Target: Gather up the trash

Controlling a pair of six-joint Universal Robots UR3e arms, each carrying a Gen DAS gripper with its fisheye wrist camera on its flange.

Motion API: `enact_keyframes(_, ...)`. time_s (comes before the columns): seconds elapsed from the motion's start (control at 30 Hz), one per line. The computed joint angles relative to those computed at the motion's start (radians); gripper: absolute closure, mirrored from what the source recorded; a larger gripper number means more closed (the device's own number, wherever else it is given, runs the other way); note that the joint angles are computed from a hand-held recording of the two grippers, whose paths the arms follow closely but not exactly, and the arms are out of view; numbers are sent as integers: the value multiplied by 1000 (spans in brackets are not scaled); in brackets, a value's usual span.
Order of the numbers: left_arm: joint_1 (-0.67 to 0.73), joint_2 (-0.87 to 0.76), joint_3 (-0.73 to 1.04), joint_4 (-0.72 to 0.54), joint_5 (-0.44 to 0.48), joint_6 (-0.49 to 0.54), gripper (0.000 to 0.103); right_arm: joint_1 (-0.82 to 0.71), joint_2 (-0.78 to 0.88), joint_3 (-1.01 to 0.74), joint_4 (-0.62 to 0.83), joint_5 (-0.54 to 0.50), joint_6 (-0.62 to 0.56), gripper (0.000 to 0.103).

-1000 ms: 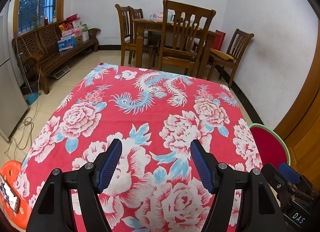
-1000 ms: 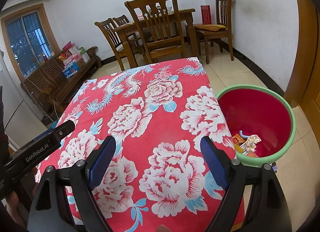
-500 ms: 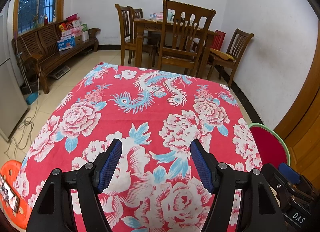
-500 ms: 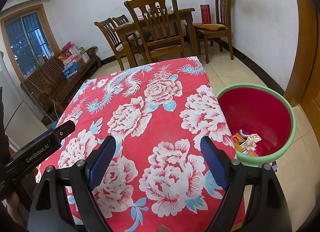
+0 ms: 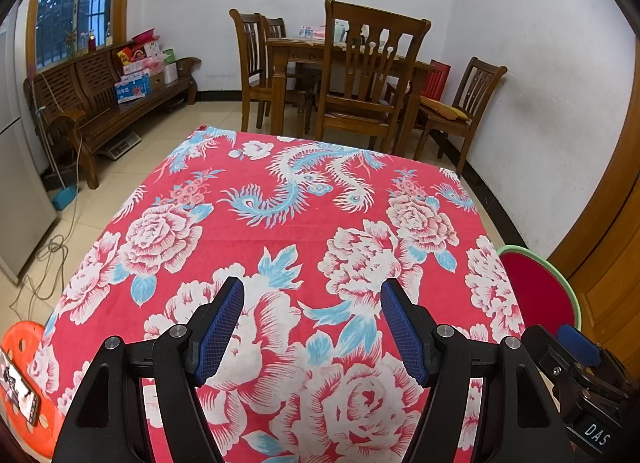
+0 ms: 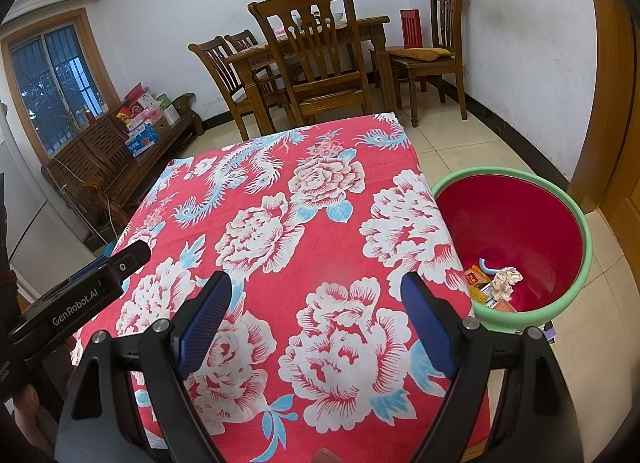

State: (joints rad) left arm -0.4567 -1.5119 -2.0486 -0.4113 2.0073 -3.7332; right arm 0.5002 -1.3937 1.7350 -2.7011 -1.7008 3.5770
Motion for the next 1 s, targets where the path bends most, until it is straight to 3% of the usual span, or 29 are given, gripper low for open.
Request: enact_keyframes(1.0,-9,-10,5,-7,1,-6,31,-1,0,2,2,1,2,17)
